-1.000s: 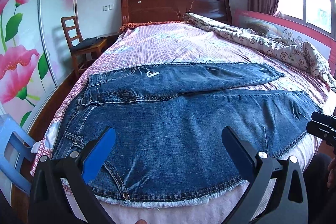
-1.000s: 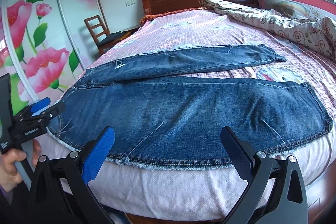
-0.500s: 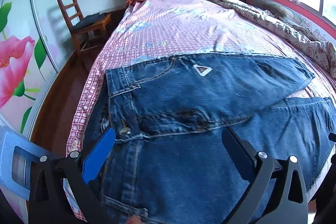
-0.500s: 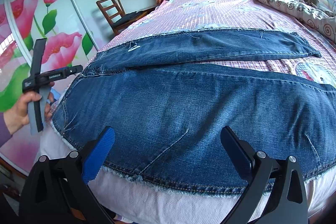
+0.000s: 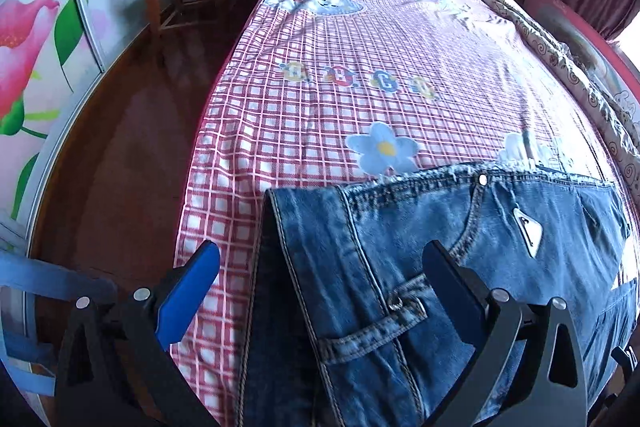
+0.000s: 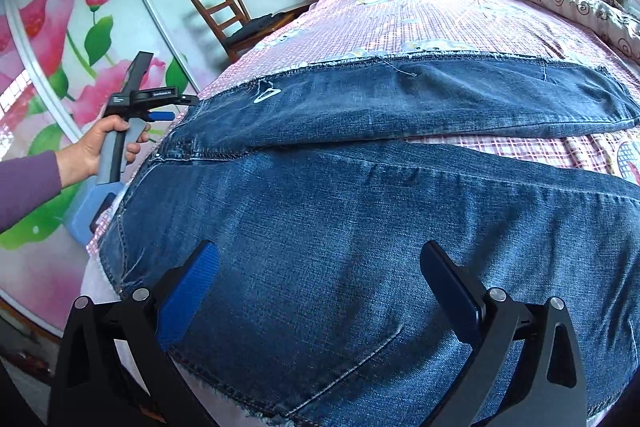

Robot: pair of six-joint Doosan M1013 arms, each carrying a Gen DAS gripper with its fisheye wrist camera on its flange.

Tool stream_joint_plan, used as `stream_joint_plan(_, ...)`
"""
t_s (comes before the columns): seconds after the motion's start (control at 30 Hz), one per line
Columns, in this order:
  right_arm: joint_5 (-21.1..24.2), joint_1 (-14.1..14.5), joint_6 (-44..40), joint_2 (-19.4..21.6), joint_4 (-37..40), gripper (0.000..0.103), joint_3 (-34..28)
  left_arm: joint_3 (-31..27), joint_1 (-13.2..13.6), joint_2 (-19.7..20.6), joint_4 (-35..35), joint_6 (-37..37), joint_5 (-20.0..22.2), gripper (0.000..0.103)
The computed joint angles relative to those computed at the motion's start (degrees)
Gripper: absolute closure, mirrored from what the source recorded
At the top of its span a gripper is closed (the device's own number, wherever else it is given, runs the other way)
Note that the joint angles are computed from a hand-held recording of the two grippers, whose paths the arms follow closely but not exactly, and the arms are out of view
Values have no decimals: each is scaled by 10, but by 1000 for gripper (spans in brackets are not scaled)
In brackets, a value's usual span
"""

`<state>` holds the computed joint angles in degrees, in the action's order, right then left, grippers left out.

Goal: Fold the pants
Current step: 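Move the left tool to the jeans waistband and close on it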

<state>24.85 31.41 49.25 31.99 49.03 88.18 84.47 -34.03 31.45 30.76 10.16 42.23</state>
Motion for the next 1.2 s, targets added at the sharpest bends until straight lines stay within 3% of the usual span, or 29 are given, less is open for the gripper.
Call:
stream_joint_plan(0.13, 8, 1, 6, 4, -7, 3, -6, 3, 18, 8, -34, 24, -51, 2)
stream_joint_plan(0.3, 18, 0, 14, 8, -7, 3, -11, -2, 27, 15, -56, 88, -76, 2)
stream_joint_plan(0.4, 20, -1, 12, 9, -2, 3, -11, 0, 26, 11, -40, 72, -58, 18)
stream_joint_plan(0.47, 22, -2, 10, 10, 6, 3, -10, 3, 27, 8, -31, 65, -51, 36)
stream_joint_plan(0.57, 22, -1, 11, 11, 6, 3, -10, 12, 27, 1, -27, 51, -53, 42)
stream_joint_plan(0.7, 23, -2, 11, 8, 5, 3, -8, -24, 12, 20, 11, 71, 23, 41)
stream_joint_plan(0.8, 22, -3, 15, 6, 2, 3, -6, -11, 3, 14, 64, 37, 0, 41)
stream_joint_plan(0.9, 30, -6, 21, 7, 9, 3, -6, -12, 8, 17, 26, 68, -2, 39)
stream_joint_plan(1.03, 30, -7, 15, 6, 15, 3, -5, 6, 16, 7, 13, 58, -44, 40)
stream_joint_plan(1.1, 32, -8, 8, 6, 23, 3, -5, 14, 19, 2, 0, 60, -59, 47)
stream_joint_plan(1.13, 32, -7, 7, 6, 25, 3, -5, 17, 19, 0, -3, 61, -60, 59)
stream_joint_plan(1.2, 34, -7, 2, 7, 33, 3, -5, 25, 21, -5, -18, 67, -86, 72)
